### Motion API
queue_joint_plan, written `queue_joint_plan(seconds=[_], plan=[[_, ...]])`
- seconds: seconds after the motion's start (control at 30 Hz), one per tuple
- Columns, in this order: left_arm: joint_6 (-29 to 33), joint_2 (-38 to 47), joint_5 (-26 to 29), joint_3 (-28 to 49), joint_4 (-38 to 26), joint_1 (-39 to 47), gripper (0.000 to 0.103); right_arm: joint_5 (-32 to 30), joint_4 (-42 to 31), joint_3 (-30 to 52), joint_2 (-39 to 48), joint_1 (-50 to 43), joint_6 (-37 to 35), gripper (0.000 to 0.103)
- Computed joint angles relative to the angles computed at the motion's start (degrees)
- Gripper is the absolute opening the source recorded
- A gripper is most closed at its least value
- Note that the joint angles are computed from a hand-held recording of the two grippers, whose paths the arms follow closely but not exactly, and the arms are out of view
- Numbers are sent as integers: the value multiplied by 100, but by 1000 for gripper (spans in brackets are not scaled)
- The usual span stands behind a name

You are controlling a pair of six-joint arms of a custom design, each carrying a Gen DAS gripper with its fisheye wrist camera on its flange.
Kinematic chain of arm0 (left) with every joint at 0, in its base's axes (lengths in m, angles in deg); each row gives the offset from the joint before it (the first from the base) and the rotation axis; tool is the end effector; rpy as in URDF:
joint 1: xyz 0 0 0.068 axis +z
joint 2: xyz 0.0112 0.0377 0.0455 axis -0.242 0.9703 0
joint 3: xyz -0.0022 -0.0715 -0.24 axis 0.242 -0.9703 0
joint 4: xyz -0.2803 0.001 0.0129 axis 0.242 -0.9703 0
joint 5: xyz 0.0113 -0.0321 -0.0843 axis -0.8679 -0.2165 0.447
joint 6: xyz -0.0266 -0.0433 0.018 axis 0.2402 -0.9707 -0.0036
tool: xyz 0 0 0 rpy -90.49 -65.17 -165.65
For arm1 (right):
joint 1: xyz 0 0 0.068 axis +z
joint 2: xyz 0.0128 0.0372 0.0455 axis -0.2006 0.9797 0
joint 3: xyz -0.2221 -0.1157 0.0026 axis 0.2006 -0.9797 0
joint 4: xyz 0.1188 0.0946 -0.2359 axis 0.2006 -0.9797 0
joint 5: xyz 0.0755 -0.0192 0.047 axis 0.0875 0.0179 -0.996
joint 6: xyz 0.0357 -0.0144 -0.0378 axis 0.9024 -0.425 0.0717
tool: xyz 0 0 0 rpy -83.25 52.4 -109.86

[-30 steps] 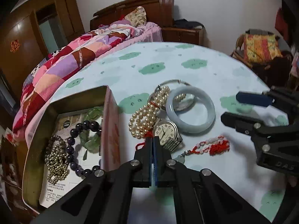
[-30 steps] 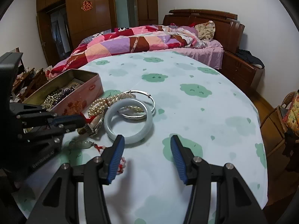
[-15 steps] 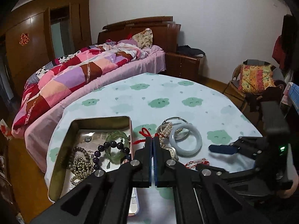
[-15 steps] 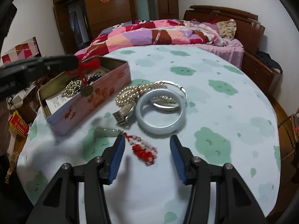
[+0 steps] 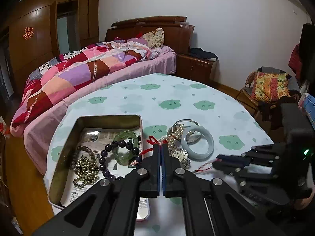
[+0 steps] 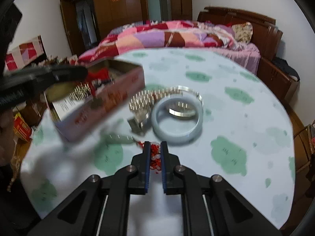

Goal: Organize jewelry
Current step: 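Grasp the red tassel with the left gripper while the right gripper grasps red beads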

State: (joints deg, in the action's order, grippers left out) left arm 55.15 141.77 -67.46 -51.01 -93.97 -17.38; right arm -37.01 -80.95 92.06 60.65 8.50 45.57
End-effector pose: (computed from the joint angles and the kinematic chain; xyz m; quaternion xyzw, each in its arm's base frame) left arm 0.2255 -0.0269 0.1681 0.2312 0.8740 -0.1320 0.4066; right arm 0.2076 0.0760 0.1172 -0.1212 0.9139 0.0870 0.3775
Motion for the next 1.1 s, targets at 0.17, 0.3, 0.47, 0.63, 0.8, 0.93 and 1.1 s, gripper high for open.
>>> queue_joint_plan(seconds=[0.17,0.3,0.47,0.63,0.8,0.93,1.1], plan=[[36,-226,199,20,-181,199,0,203,-374,-18,-813,194,100,11],[75,-397,372,76,-340,389,0,363,-519,104,-1035,382,121,11],[149,-558,589,181,-503,712,0,518,-498,346,-907,575,92,11],[263,-527,894,350,-620,1213,0,606,-396,699,-580,726,28,11],[335,-336,1103,500,-583,1682,0,693,-353,1103,-307,948,-23,11],[369,-112,1144,619,-474,1951,0,770,-246,1413,9,1162,-82,11],[406,283,1213,742,-320,2197,0,743,-93,1787,495,1307,-137,11]])
